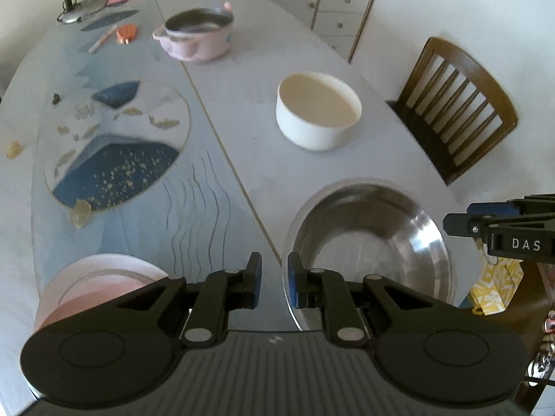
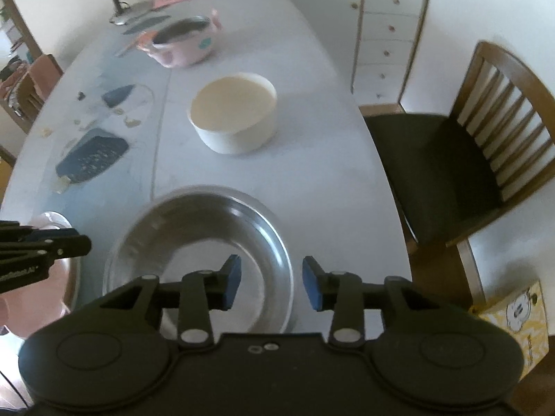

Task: Organize plates and bowls
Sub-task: 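Lower the steel bowl onto the pink plate and open the right gripper, then move the right gripper to the pink pot rim and close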

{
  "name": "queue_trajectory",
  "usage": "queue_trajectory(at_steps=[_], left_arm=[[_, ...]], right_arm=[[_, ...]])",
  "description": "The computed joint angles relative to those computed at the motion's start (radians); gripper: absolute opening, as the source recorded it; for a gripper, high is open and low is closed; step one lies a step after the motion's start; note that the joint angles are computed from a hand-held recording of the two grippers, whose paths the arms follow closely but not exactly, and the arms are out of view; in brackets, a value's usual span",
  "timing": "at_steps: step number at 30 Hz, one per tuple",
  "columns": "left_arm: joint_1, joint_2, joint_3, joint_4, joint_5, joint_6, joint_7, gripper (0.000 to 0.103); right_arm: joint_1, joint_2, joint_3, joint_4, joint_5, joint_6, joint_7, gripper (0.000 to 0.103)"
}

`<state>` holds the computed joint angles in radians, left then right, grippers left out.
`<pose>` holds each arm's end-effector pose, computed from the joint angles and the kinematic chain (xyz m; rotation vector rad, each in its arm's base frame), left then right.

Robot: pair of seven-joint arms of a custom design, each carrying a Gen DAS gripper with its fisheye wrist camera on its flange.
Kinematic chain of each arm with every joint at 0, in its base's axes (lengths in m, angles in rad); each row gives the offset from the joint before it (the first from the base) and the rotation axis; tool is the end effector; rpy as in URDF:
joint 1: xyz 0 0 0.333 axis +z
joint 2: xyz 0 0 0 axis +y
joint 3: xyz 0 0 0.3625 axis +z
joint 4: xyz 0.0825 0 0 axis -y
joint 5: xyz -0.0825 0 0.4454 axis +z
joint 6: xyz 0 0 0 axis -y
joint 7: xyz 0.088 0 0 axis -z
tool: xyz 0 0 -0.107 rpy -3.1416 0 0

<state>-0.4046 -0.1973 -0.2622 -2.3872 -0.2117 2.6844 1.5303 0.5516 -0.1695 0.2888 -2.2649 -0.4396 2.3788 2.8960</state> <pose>0.4334 -0.3372 0.4569 -1.5357 2.4951 -0.7196 0.3755 0.4193 0.4714 -1.7341 2.1267 -0.4163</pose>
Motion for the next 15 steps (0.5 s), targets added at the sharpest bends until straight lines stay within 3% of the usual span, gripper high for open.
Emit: queue_trajectory(at_steps=[6,8,10,11,15], left_arm=[[0.019,0.0,-0.006,0.03,0.049,0.035,-0.046,0.018],[0.025,0.009,-0.006,0.048,0.055,0.043,-0.07,0.029],[0.028,0.022,-0.003,0.063,0.054,0.069,-0.077,0.055],[0.039,0.027,-0.011,0.07,0.083,0.087,-0.104,0.061],[0.075,0.068,-0.03,0.118,0.202,0.123,-0.21,0.065]], right_arm=[[-0.013,0.012,-0.011,0.056,-0.046,0.006,-0.074,0.052],[-0.019,0.021,-0.018,0.078,-0.052,0.006,-0.106,0.055],[-0.025,0.029,-0.027,0.097,-0.055,0.01,-0.139,0.06],[-0.029,0.032,-0.032,0.107,-0.058,0.012,-0.155,0.062],[-0.05,0.05,-0.053,0.146,-0.06,0.037,-0.225,0.066]])
